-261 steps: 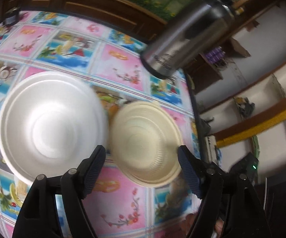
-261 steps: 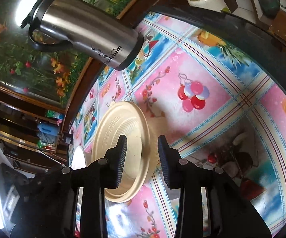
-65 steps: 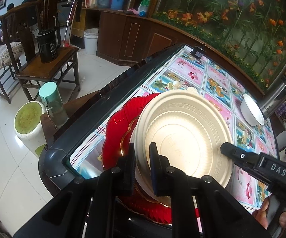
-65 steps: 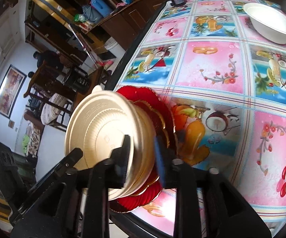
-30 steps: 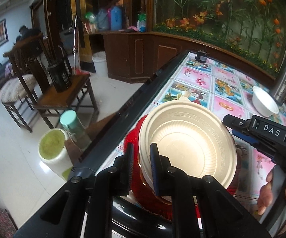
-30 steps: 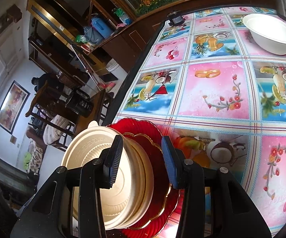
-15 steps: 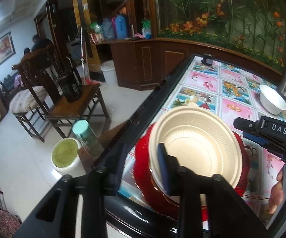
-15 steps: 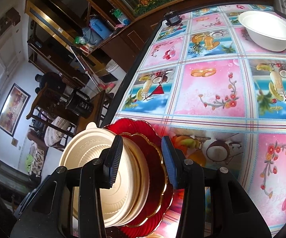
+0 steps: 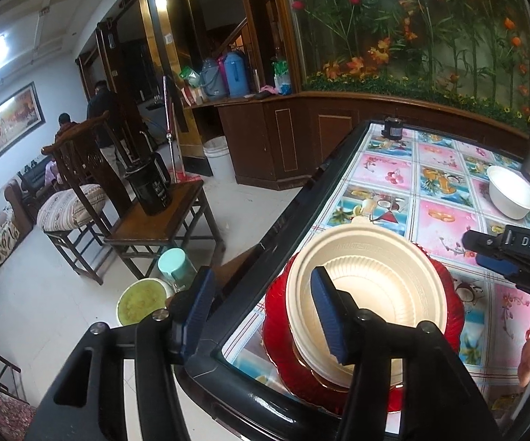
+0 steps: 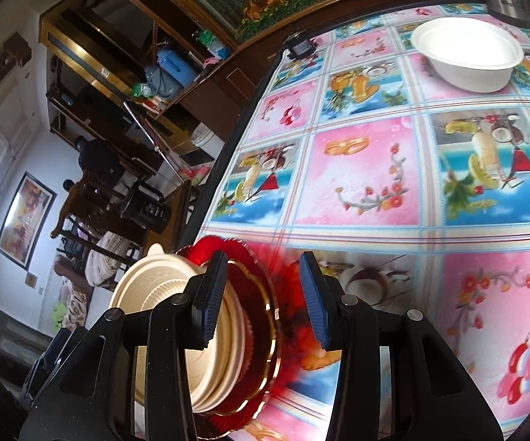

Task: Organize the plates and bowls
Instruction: 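Open the right gripper and withdraw from the stack, then move the right gripper to the white bowl beside the thermos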

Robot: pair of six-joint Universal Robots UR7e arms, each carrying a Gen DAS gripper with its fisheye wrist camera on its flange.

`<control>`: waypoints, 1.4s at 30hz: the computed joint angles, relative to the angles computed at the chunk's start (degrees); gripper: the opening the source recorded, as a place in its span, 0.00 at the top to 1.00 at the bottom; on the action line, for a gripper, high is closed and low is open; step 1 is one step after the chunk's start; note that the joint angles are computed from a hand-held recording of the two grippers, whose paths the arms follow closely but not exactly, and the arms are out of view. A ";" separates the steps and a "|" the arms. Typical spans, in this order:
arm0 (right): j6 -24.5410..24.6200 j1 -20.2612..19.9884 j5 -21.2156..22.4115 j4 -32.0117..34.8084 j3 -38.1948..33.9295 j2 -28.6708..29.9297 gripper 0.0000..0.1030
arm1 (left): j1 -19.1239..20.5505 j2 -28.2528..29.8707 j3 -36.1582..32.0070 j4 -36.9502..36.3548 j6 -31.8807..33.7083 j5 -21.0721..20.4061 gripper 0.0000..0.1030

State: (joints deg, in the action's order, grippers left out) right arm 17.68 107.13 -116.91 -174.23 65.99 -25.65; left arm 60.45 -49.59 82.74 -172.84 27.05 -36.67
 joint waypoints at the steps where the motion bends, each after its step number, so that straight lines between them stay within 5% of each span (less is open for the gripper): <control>1: 0.11 -0.13 -0.02 -0.39 0.53 -0.43 0.60 | -0.16 0.10 0.00 -0.62 0.41 0.27 0.43; 11: 0.40 -3.07 -0.80 -9.70 10.93 -7.61 0.60 | -2.80 1.80 -0.21 -7.15 5.73 2.44 0.36; 17: -5.24 -5.52 -1.96 -19.93 18.55 -12.10 0.60 | -5.46 3.52 -0.25 -10.46 9.09 1.15 0.26; 25: -5.22 -9.57 -3.67 -31.09 26.55 -18.89 0.60 | -8.27 7.41 -3.33 1.10 3.71 -3.66 0.23; 29: -2.48 -12.36 -0.53 -33.44 29.63 -22.58 0.60 | -7.70 10.25 -9.40 17.31 -7.87 -9.57 0.23; 33: 0.98 -15.55 7.83 -34.74 31.37 -24.89 0.60 | -6.89 14.90 -17.31 29.66 -17.38 -12.12 0.23; 38: 4.61 -18.92 18.34 -33.71 31.30 -25.76 0.58 | -7.13 20.79 -24.53 30.56 -22.10 -10.75 0.23; 42: 7.21 -19.69 19.13 -31.97 29.45 -25.29 0.53 | -7.44 26.16 -31.83 29.31 -22.33 -9.62 0.23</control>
